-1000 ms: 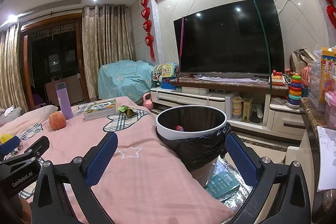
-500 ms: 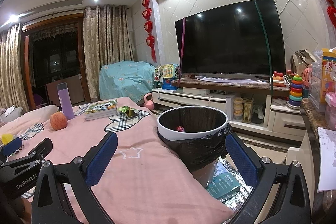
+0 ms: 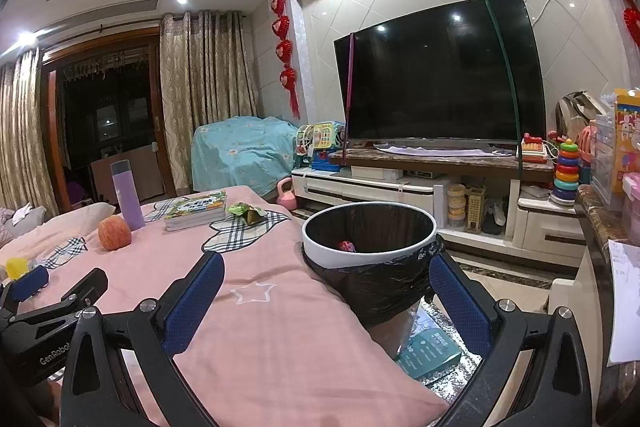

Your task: Collect trash

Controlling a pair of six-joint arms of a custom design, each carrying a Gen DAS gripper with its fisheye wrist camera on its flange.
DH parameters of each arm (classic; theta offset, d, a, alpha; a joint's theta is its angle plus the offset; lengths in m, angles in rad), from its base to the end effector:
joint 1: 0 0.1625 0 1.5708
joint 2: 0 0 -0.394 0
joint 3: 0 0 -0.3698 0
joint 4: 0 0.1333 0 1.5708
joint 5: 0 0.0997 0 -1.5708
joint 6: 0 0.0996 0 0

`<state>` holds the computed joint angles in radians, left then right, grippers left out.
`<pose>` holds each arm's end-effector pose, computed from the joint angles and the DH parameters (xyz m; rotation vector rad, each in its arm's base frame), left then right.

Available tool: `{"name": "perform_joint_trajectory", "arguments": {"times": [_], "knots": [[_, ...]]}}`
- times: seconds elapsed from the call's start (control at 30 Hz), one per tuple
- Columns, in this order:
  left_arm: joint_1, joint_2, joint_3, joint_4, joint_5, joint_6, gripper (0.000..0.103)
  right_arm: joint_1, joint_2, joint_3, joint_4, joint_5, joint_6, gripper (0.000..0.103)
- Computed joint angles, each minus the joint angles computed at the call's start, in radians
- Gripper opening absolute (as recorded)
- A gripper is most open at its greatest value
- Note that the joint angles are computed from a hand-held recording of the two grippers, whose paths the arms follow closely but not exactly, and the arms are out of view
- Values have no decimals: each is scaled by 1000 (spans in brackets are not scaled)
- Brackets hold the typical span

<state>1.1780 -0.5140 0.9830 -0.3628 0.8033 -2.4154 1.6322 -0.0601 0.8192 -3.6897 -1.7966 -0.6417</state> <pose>-0.0938 -0.7553 0.0823 0.3933 1.8338 -1.4449 0.1585 -0.7691 0.0088 0.5399 -2.0283 1.5514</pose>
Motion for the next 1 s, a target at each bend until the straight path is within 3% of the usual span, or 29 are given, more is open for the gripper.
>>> {"name": "perform_joint_trajectory", "arguments": {"times": [1.0], "knots": [[6,13,-48,73,16,-26,103,5,3,-23,54,11,8,103]]}}
